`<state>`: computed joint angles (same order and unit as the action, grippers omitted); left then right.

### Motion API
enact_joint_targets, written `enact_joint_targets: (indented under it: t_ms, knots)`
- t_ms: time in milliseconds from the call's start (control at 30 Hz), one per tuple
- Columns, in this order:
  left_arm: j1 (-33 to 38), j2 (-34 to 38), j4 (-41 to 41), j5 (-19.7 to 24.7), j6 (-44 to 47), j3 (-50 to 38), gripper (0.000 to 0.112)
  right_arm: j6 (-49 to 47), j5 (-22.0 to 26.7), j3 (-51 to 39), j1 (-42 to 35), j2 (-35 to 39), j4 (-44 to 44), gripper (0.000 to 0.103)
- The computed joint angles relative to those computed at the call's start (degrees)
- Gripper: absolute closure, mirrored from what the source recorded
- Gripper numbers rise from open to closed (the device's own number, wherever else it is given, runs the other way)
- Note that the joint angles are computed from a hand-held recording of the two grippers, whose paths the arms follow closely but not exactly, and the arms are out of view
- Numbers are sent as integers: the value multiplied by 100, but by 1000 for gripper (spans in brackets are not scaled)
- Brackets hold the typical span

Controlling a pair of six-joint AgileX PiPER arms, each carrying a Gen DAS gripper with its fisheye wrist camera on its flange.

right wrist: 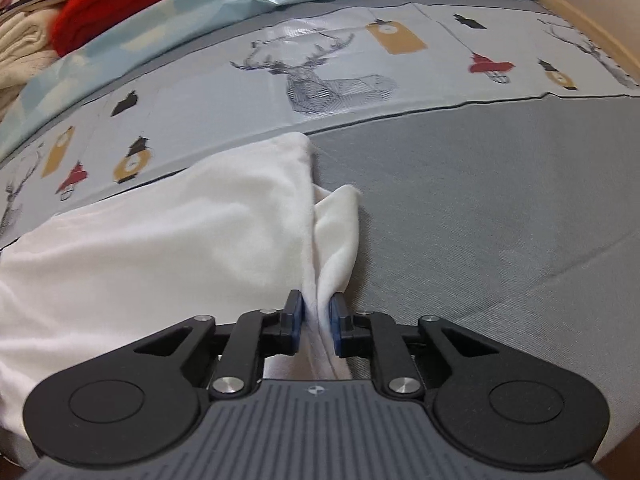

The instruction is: Fold small clothes

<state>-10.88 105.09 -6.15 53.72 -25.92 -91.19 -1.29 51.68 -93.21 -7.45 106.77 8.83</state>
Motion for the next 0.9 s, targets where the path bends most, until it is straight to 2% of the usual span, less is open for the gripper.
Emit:
enact_joint_targets:
  t_ms: [100,200,400,533,667,700,767,833,900]
  knots:
    - [181,-3,-463,108,331,121,69,-141,-33,183,-139,-172,157,78]
    - [67,-76,-237,185,343,187,62,-211,-18,359,-286,-340,213,74]
    - [-74,73,-109,337,127,90,58,-234,41,576,-599,-635,335,72]
    - [-114,224,-33,539,122,-5,48,-469,-45,739,-789,-945,442,72]
    - [-159,426,25,774,228,-120,47,-1342,-61,788,-1178,-1392,938,72]
    - [-206,464,109,778,263,-165,48,-1620,-141,874,-1258,-1527,1040,71]
    - [-302,495,241,743,339,-204,59,-2052,-401,1151,-1396,-1775,1128,69]
    - [-307,480,102,642,468,-192,87,-2095,-464,1346,-1505,-1879,1121,69]
    - [-347,463,137,632,365,-225,93,-2152,-370,1342,-1612,-1868,1213,69]
